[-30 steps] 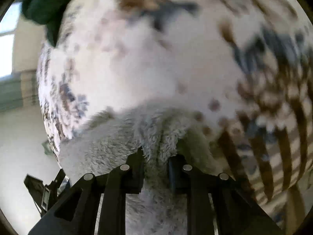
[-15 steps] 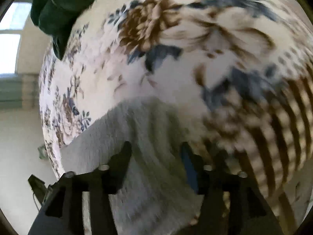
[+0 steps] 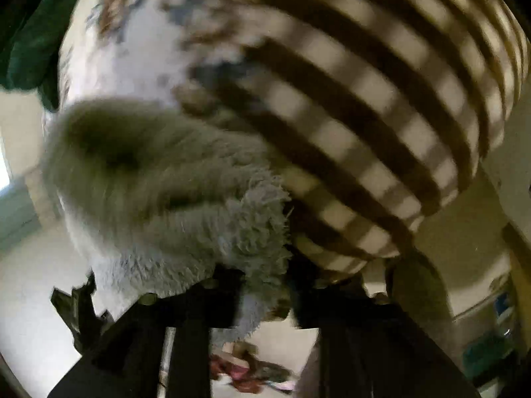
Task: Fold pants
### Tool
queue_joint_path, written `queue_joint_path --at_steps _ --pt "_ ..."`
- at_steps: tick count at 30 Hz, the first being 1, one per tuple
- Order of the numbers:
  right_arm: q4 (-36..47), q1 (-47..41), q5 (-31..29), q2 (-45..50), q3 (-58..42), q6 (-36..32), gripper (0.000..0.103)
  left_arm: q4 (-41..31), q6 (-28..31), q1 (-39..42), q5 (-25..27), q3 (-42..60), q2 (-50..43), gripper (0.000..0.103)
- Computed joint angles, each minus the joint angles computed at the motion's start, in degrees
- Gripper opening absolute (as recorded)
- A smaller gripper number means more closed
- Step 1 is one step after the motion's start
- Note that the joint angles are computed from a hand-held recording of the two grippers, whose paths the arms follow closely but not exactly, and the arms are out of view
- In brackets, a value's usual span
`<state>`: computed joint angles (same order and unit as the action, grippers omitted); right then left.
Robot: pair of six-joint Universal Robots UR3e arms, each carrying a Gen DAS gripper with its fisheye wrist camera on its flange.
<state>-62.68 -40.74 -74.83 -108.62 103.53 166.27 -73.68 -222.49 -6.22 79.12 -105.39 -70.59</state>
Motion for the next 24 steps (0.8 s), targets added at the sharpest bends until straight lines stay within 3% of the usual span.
queue_joint_path --at_steps 5,9,11,12,13,15,18,19,21,24 --pt "-4.33 7.90 7.47 4.26 -14.53 -0.25 0.068 1.77 -0.56 0.95 -2.06 0.92 -0.17 0.089" --pt "-9.99 14.80 15.64 14.94 -17.49 -1.49 0.067 7.22 0.80 0.82 -3.64 3.08 -7.18 0.089" --pt "-21.49 20.94 5.79 20.87 -17.37 6.36 0.064 7.04 2.45 1.44 -3.76 4.23 -11.19 0.089" --pt "-24.92 23.41 -1.07 23.60 -18.17 9.57 0.050 7.39 2.97 2.06 -4.15 3.53 -11.47 0.089" --pt "-25.97 25.06 -6.48 26.08 -19.64 12.39 0.051 7.20 3.62 3.01 -5.04 2.97 -11.69 0.089" --pt "-22.83 22.71 -4.26 26.46 -20.91 13.56 0.053 6.71 3.96 4.29 -6.42 2.13 -10.10 0.089" --pt "-16.95 19.94 -2.56 19.55 -21.61 11.60 0.057 4.14 4.21 3.91 -5.37 2.52 -6.30 0.089" --pt "-14.82 18.66 -1.87 16.50 -21.02 10.35 0.061 3.66 3.76 3.93 -5.58 1.86 -4.56 0.089" --pt "-8.53 12.87 -0.33 9.21 -17.93 6.13 0.079 2.18 2.60 4.12 -6.48 0.19 -1.31 0.089" --pt "-0.07 4.40 -2.67 2.57 -8.79 -1.27 0.083 1.38 0.73 3.57 -7.10 -3.12 2.27 0.089"
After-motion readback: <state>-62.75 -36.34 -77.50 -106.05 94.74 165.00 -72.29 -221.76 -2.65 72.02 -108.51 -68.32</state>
